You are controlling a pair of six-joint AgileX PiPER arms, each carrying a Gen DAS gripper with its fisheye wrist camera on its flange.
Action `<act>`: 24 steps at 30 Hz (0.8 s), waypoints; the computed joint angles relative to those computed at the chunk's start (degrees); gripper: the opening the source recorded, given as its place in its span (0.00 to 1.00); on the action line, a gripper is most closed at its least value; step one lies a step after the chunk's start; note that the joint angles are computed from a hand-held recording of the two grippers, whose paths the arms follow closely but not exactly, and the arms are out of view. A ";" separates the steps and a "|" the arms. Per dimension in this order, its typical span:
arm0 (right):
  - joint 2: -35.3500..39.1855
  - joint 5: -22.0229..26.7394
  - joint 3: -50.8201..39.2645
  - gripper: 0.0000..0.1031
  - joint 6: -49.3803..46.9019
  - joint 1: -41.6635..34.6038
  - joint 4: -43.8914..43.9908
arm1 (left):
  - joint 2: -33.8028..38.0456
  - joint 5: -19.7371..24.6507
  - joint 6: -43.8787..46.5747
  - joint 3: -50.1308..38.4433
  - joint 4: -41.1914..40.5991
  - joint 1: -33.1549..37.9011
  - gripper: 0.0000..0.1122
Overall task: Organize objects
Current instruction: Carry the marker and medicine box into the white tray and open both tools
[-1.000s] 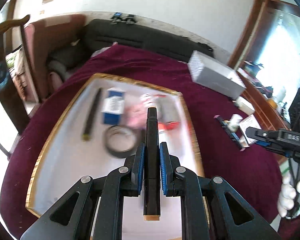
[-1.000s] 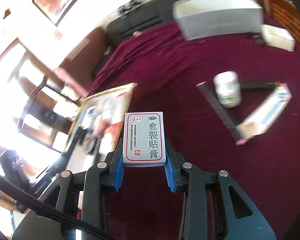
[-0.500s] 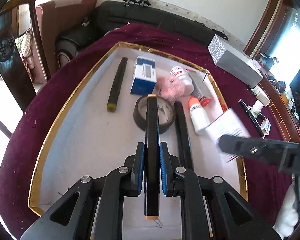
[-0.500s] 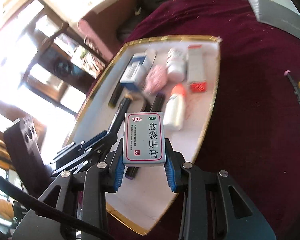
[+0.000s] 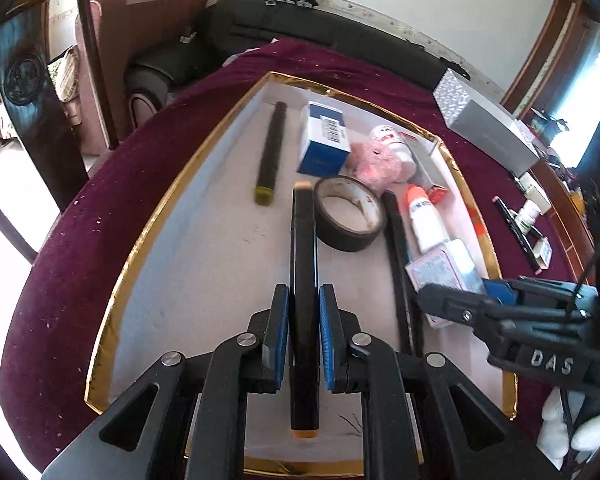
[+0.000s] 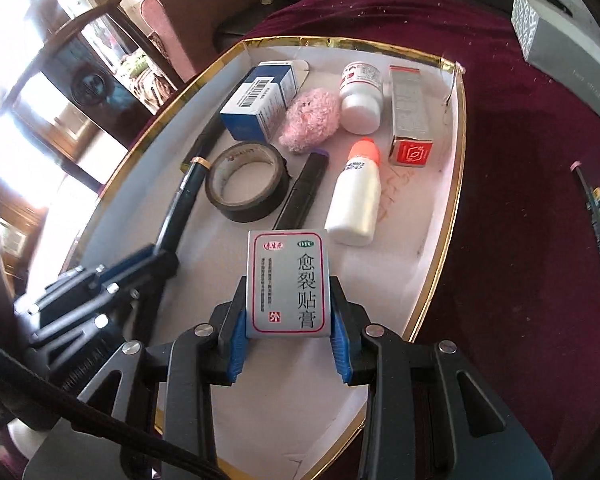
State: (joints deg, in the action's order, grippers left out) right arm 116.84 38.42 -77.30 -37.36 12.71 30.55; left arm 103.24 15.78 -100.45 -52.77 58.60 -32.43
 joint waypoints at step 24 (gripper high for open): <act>-4.09 -0.81 4.71 0.32 0.82 1.14 -2.58 | -6.64 5.68 -10.56 3.03 8.03 -1.43 0.36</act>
